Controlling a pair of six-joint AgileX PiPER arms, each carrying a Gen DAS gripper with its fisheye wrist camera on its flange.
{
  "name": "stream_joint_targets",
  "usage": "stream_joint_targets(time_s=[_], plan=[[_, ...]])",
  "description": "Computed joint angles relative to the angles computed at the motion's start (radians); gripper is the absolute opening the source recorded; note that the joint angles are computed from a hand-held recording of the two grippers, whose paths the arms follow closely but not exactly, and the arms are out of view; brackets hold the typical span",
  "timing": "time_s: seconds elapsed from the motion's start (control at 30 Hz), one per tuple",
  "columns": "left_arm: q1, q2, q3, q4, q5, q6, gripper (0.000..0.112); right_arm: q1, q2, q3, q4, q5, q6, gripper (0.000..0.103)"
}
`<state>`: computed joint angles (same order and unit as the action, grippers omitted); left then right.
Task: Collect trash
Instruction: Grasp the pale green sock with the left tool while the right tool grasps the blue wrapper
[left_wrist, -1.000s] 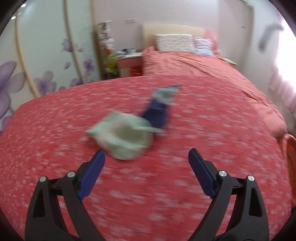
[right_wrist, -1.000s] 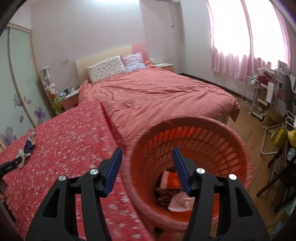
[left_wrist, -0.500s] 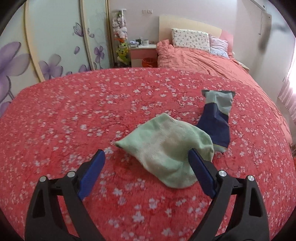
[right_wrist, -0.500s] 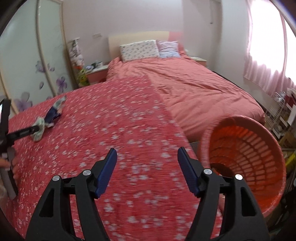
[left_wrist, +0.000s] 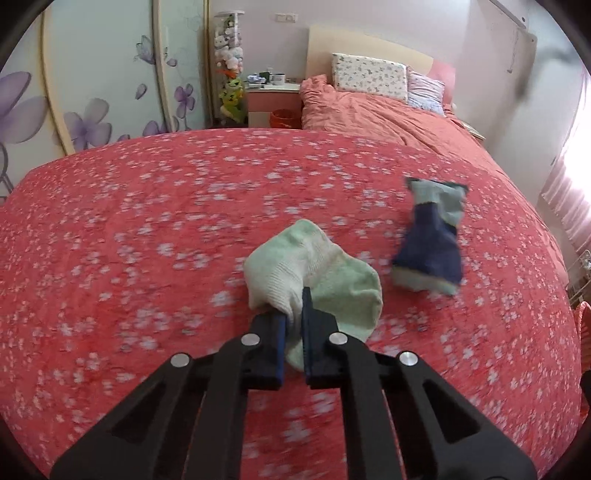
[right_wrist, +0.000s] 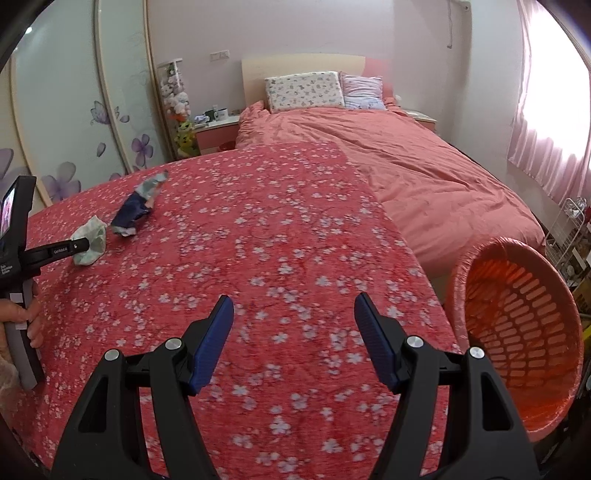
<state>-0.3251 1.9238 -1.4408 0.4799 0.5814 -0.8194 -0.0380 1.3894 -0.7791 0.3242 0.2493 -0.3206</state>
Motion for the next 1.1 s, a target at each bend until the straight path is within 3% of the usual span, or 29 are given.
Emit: stream_joint_targets(time_s=[0.23, 0.3, 0.47, 0.63, 0.83, 0.9, 1.0, 1.1], plan=[[0.084, -0.107, 0.153, 0.1, 0.006, -0.042, 0.008, 0.097, 0.042, -0.059, -0.026, 0.02, 0.09, 0.068], [0.128, -0.138, 0.206, 0.044, -0.048, -0.009, 0.009, 0.14, 0.083, -0.104, -0.034, 0.028, 0.131, 0.068], [0.137, -0.149, 0.216, 0.028, -0.053, 0.003, 0.011, 0.23, 0.19, -0.234, -0.052, 0.056, 0.243, 0.067], [0.181, -0.16, 0.238, -0.087, -0.115, 0.089, 0.013, 0.331, 0.348, -0.461, -0.205, 0.114, 0.511, 0.068], [0.214, -0.184, 0.28, -0.167, -0.16, 0.159, 0.014, 0.397, 0.579, -0.797, -0.406, 0.319, 0.796, 0.067], [0.227, -0.186, 0.285, -0.195, -0.171, 0.188, 0.014, 0.392, 0.639, -0.875, -0.399, 0.383, 0.811, 0.063], [0.25, -0.195, 0.304, -0.256, -0.194, 0.25, 0.014, 0.379, 0.671, -0.908, -0.371, 0.434, 0.775, 0.043], [0.269, -0.213, 0.329, -0.316, -0.212, 0.309, 0.014, 0.374, 0.642, -0.844, -0.398, 0.409, 0.782, 0.041]])
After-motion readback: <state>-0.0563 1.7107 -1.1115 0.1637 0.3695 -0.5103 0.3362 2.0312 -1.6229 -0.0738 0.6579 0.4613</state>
